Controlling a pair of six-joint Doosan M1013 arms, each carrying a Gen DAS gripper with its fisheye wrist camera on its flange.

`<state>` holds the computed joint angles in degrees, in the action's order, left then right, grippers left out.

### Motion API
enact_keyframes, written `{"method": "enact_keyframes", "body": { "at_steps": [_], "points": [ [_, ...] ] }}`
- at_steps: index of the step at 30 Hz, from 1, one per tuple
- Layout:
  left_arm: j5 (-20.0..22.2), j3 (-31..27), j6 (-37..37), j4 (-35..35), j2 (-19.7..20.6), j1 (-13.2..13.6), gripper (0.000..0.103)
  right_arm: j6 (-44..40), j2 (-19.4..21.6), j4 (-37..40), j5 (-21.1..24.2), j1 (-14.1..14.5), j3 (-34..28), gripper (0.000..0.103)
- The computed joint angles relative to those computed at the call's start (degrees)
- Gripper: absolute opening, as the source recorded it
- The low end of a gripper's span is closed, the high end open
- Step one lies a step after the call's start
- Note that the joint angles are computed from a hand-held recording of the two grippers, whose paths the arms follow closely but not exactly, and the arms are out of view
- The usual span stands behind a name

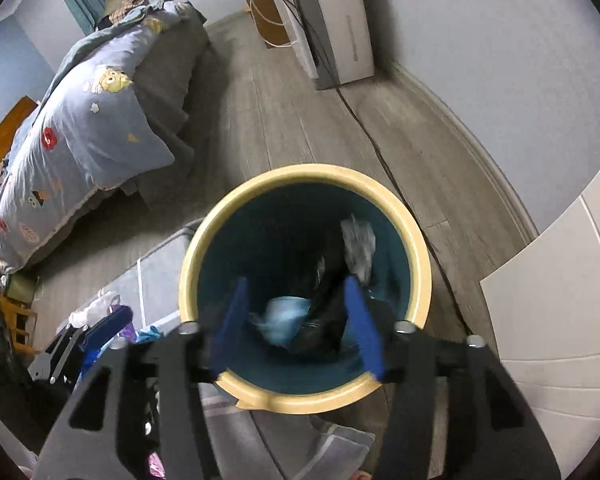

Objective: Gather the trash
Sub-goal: 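Drop the black bag into the bin with the right tool while the left tool drops the mask, then grasp the teal glove with the right tool while the left tool grasps the blue wrapper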

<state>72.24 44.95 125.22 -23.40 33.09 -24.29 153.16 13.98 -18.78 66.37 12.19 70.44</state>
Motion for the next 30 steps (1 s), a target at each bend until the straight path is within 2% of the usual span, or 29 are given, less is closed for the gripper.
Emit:
{"method": "enact_keyframes", "body": {
  "at_steps": [2,6,18,23,30],
  "points": [
    [-1.2,0.4,-0.6,0.4,-0.5,0.6,0.085,-0.3,0.3,-1.1,0.0,0.5,-0.7,0.085],
    [-3.1,0.7,-1.5,1.2,-1.7,2.5,0.091,-2.5,2.0,-2.0,1.0,1.9,-3.5,0.097],
    [-4.9,-1.8,-3.9,7.2,-1.8,11.1,0.094,-7.5,9.4,-2.6,4.5,6.2,-14.9,0.097],
    [-5.0,-2.2,-6.2,6.8,-1.3,13.5,0.095,-9.0,12.7,-0.9,6.2,7.4,-18.9,0.097],
    [-3.7,0.1,-3.1,5.7,-1.1,14.9,0.095,-11.7,16.8,0.1,10.7,8.3,-23.8,0.097]
  ]
}}
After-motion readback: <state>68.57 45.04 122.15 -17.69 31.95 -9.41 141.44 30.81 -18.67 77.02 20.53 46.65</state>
